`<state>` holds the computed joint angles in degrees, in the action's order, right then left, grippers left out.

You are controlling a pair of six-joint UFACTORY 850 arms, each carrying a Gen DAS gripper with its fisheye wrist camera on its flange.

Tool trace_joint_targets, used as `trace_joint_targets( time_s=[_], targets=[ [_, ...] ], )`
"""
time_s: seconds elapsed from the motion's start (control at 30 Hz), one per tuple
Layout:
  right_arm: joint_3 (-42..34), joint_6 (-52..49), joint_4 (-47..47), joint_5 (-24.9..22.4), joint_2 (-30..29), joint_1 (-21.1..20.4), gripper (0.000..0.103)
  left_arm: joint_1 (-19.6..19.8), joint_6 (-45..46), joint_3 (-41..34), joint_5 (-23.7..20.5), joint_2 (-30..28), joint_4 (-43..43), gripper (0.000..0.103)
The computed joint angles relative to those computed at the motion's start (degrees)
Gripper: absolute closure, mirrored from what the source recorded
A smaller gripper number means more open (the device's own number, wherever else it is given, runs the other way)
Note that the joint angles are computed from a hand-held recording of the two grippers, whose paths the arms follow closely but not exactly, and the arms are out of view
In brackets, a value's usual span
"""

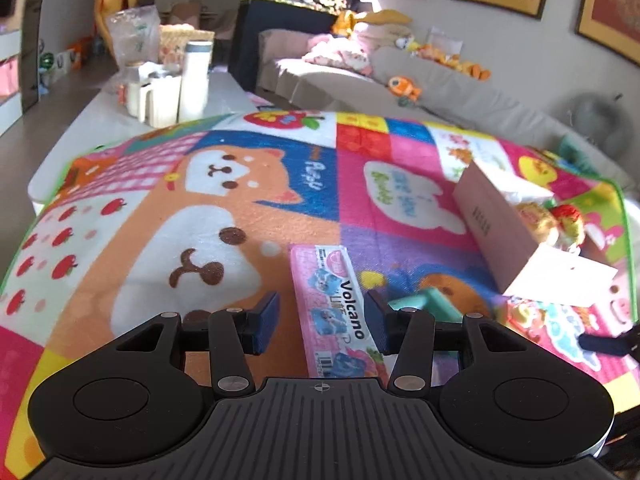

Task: Organize objects
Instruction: 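Grasp the wooden block with the left tool while the right tool grasps the yellow bell toy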

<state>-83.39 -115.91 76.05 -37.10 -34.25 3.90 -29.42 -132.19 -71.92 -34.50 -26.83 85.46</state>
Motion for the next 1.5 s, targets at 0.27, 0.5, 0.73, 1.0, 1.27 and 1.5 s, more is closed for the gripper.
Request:
trace_joint_targets(
  time_s=[0.27,0.5,0.73,1.0,1.27,1.5],
  targets=[
    [-2.8,9.6,-1.6,-1.5,-1.7,-1.4,0.016,1.8,10.4,-6.5,3.8,-5.0,-8.8,0.052],
    [-0.8,7.3,-3.2,-3.9,-0.4,-1.7,0.016,1.0,12.3,-4.8,6.8,-3.6,-8.0,0.072],
    [-5.9,17.5,-4.6,-9.3,-2.9,-2.7,0.016,-1.0,17.6,-2.1,10.3,-1.5,-7.9,0.074],
    [-17.4,38.6,-15.7,-4.2,-11.0,1.8,0.018,-1.1,14.1,-2.0,9.5,-1.7,-6.1,0.074],
    [-18.7,39.1,-17.2,-2.1,-11.9,3.2,0.049,-1.1,13.5,-1.8,9.5,-1.6,-5.6,0.074],
    [-10.9,29.4,-12.0,-2.9,-6.4,-1.0,0.049,-1.2,14.7,-2.3,8.9,-1.9,-6.7,0.074]
  ],
)
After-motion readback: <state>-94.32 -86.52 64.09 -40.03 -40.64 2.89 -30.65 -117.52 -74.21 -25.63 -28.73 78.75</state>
